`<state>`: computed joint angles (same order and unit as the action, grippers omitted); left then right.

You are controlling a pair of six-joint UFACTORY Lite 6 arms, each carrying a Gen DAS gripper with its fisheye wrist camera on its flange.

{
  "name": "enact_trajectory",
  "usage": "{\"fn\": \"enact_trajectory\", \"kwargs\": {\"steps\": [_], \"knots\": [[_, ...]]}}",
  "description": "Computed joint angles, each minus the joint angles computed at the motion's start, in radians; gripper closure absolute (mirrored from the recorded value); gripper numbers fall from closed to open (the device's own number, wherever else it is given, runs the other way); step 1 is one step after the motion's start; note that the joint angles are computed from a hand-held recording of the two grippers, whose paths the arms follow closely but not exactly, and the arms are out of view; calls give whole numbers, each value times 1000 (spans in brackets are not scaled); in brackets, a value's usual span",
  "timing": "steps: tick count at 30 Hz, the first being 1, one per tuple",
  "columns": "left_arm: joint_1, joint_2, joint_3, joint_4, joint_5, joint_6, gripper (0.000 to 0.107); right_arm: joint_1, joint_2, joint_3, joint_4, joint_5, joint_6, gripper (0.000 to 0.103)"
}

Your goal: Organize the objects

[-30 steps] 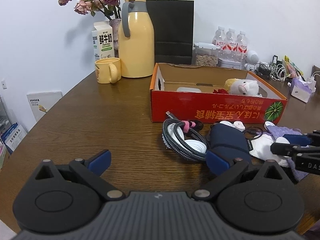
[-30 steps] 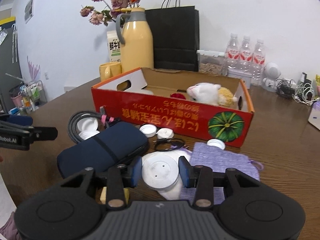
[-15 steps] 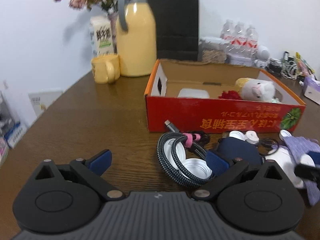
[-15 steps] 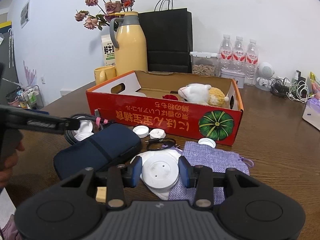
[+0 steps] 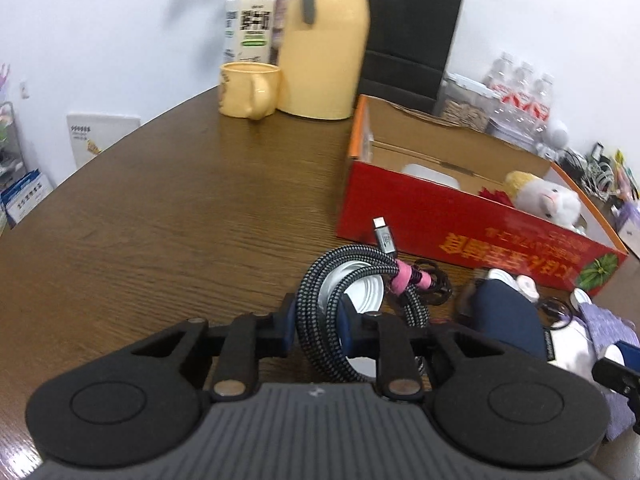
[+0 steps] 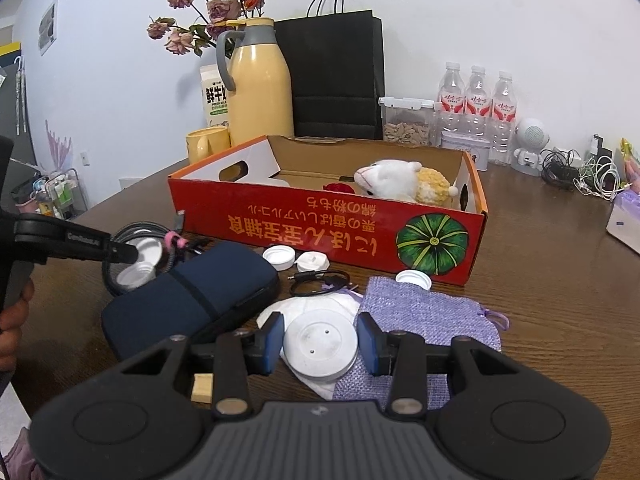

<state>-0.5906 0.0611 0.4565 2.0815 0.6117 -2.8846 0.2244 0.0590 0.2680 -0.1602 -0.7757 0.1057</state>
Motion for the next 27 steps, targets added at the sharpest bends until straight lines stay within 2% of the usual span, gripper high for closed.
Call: {"fn": "enact_trajectory", "kwargs": {"steps": [6, 7, 8, 9, 10, 11, 15, 21, 24, 27], "knots": [[53, -28, -32, 26, -2, -13, 83, 1, -2, -4, -1, -2, 1, 65], [46, -29, -32, 6, 5, 6, 76, 2, -2, -4, 0, -2, 1, 65], [33, -30, -33, -17, 16, 25, 55, 2, -2, -4, 0, -2, 1, 65], [20, -35, -36, -33, 26, 40, 39, 2, -2, -4, 2, -1, 0, 65], [0, -44, -46, -41, 48, 43, 15, 2, -2, -4, 2, -1, 0, 65], [-32, -56, -64, -47, 85, 42, 10, 2, -2, -4, 2, -1, 0, 65], [-162, -34, -32, -159, 170, 196, 4, 0, -5, -5, -3, 2, 5, 65], [-276, 173, 140, -326, 240, 493, 4, -19, -22, -15, -27, 0, 16, 65], [-288, 215, 151, -302, 261, 506, 4, -42, -28, -24, -48, -6, 25, 65], [-245, 197, 144, -268, 224, 525, 4, -56, -21, -24, -62, -13, 33, 65]]}}
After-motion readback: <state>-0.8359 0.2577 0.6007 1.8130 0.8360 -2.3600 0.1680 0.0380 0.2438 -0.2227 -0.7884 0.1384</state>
